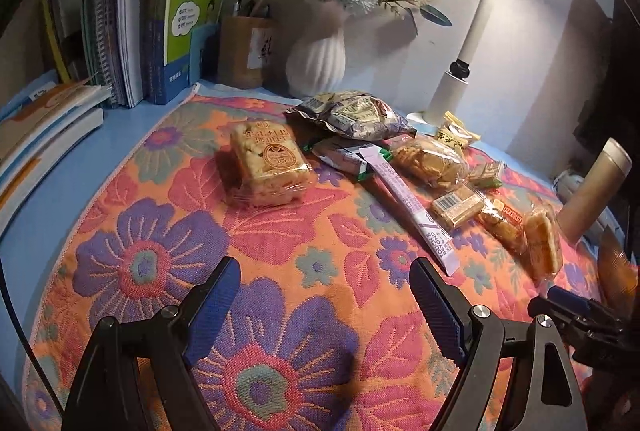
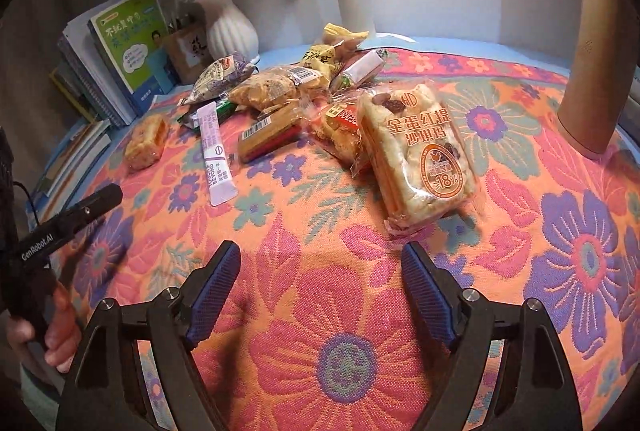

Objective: Organize snacks
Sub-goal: 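Move both open tools back toward the snack pile, then grasp the pink stick sachet with the right tool while the left tool grasps the raisin bread bag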

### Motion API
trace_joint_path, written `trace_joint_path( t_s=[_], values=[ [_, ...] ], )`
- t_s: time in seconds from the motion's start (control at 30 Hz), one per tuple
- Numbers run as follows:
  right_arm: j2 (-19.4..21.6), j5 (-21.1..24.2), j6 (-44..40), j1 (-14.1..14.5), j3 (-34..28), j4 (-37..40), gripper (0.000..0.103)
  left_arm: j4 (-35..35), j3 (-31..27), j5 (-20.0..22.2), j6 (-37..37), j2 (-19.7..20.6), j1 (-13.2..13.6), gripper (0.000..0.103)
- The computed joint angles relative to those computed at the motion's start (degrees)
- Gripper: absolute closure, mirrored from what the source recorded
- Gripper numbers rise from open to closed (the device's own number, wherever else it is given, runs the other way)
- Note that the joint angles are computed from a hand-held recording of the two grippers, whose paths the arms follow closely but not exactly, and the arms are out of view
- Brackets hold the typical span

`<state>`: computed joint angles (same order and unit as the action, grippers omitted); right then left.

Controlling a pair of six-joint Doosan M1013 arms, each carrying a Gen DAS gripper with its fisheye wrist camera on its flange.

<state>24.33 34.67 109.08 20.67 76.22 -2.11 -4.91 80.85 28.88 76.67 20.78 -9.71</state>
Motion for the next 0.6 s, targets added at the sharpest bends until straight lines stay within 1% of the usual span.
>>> trace_joint_path(
  t_s=[0.17, 0.27, 0.33, 0.43, 0.5, 0.57, 0.6],
  values=[
    [0.5, 1.3, 0.9, 0.8, -0.8, -3.3, 0.021, -4.3, -0.3, 0.6, 1.4, 0.3, 0.8, 0.019],
    [0.6, 1.5, 0.3, 1.0, -1.0, -3.9, 0.021, -2.4, -0.9, 1.6, -1.3, 0.6, 0.8, 0.019],
    [0.9, 2.5, -3.4, 0.8, -1.7, -0.8, 0.021, -3.8, -1.8, 3.2, -0.5, 0.9, 1.2, 0.019],
    [1.8, 5.2, -7.8, 0.4, -3.5, 4.4, 0.021, -2.8, -3.3, 4.6, -2.0, 1.1, 1.6, 0.019],
    [2.7, 6.9, -12.6, -0.3, -5.4, 11.4, 0.021, -1.9, -5.2, 6.3, -3.4, 1.7, 2.0, 0.019],
    [3.8, 8.8, -15.5, -0.5, -7.5, 15.7, 0.022, -0.7, -8.2, 9.7, -6.0, 3.2, 2.6, 0.019],
    [4.5, 10.0, -16.3, -0.4, -8.9, 16.7, 0.023, -0.7, -9.8, 11.5, -6.6, 4.1, 2.9, 0.019]
  ],
)
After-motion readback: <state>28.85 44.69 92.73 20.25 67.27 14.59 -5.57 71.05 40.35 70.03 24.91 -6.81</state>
